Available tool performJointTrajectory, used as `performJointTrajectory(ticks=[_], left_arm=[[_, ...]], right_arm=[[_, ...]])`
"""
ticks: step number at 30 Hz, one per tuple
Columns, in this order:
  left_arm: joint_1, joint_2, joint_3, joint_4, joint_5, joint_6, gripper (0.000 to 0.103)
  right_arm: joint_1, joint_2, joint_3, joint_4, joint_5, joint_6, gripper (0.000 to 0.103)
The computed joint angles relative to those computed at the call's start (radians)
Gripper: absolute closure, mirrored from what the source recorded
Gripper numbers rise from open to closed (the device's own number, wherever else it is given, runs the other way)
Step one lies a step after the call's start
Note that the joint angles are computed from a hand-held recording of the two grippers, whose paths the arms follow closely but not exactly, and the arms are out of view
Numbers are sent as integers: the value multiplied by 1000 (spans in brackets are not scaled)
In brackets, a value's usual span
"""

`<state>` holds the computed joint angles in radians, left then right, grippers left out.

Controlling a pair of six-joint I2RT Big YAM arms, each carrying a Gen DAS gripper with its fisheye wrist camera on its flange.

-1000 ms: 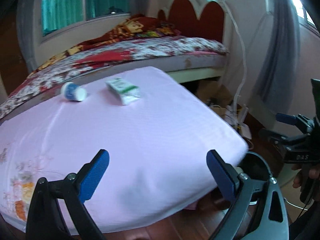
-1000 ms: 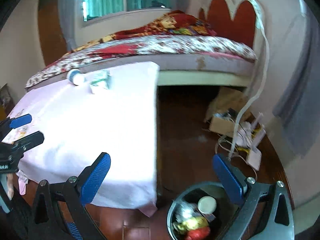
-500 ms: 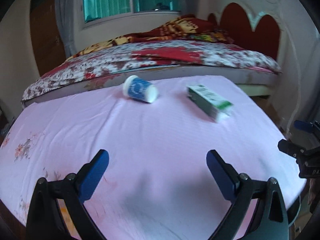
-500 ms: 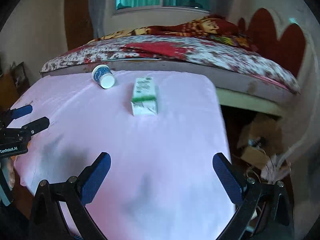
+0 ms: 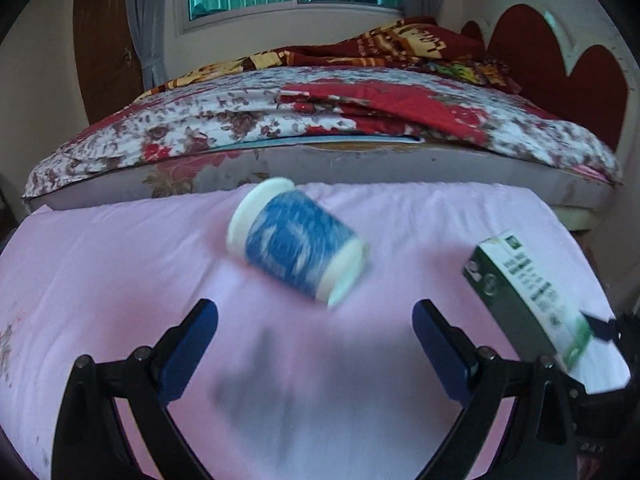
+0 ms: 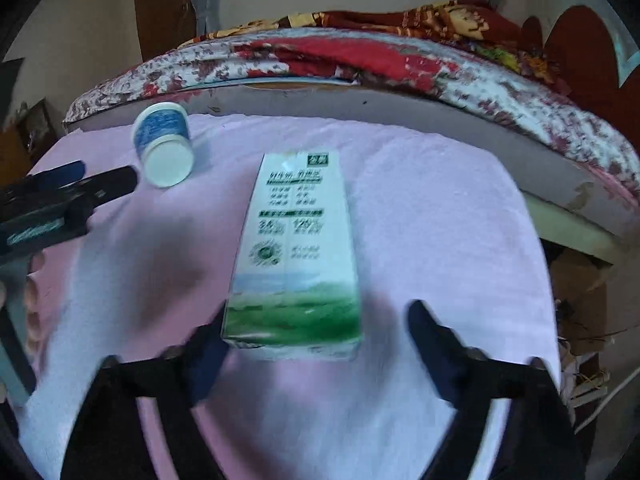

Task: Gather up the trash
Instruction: 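Grasp the milk carton with the right tool while the left tool grasps the blue paper cup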

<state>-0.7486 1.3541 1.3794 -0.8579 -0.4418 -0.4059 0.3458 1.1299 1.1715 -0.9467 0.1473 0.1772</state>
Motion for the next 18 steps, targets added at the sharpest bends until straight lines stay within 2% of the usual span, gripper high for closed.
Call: performJointTrajectory(ticks=[1,3,6,8,9,11,14,18], left_arm=[[6,28,23,-5,-1,-1,5],[15,76,65,-18,-9,-15,5],[36,161,156,-88,-28,-63,5],[53,195,193,-124,-9,-83,6],[64,193,191,-147,5,-96,13],[80,158,150,-122,40,-82,19],[102,77,56,-83,43,-29,20],[144,2,-24,-47,88,-26,20]], right_arm=[[-19,17,11,11,-11,-4,35],[-46,41,30,20,-9,4,42],[-94,72,58,25,-58,44,42],[-97,91,75,24,-72,41,42],[-96,99,83,23,-79,38,41],[-95,104,91,22,-105,36,41],[-83,103,99,25,-102,12,41],[-86,127,126,15,-85,21,34]])
